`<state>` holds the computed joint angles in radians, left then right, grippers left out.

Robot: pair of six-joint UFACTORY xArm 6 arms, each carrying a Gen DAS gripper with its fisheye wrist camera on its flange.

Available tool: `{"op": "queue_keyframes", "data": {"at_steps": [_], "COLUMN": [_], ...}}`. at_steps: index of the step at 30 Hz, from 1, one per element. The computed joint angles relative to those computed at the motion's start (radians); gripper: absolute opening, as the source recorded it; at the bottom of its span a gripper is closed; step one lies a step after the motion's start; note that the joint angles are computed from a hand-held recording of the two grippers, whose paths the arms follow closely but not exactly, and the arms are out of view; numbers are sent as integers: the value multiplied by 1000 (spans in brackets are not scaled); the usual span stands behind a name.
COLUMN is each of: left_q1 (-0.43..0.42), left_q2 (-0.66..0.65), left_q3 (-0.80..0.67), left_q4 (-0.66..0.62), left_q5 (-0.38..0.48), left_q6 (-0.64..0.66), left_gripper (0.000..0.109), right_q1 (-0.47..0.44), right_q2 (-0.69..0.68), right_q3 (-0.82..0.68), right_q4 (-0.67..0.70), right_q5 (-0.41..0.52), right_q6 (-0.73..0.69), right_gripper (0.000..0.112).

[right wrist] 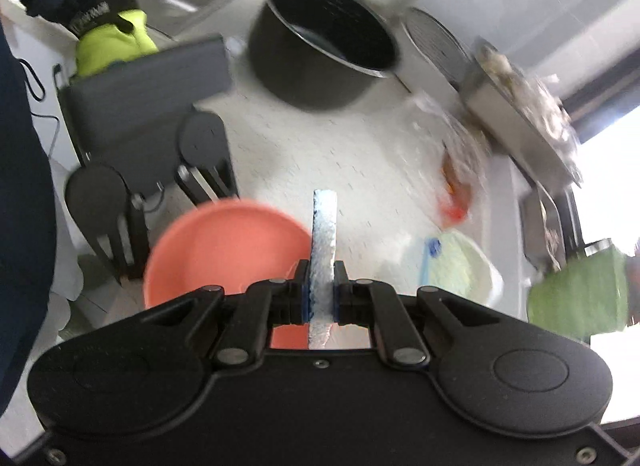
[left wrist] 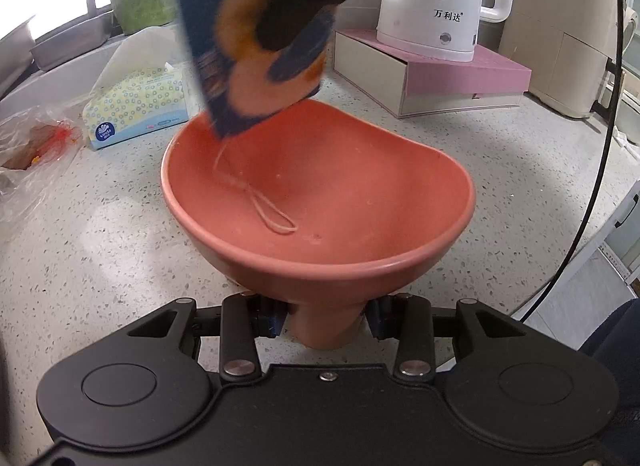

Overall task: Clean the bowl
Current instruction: 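Scrub the bowl's inner wall with the sponge edge using the right gripper, then lift the sponge out of the bowl over its rim with the right gripper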

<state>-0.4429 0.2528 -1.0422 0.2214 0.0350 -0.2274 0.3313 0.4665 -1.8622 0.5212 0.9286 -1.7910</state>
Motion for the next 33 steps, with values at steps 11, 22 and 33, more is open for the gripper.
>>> {"op": "queue_keyframes", "data": {"at_steps": [11,22,33], "left_q1": [19,10,8], "left_q2": [-1,-19,-4], "left_q3": [-42,-59,-89], "left_q4": [380,596,782], "left_q5": [72,137,152], "left_q6": [-379,-607,-852], "left_gripper": [43,43,38], "right_q1": [-79,-95,-120], "right_q2": [-39,-33,-112], "right_q3": [37,143,312], "right_q4": [108,106,155], "right_q5": [-59,-111,-135], "right_q6": [83,156,135], "right_gripper": [11,11,11]}}
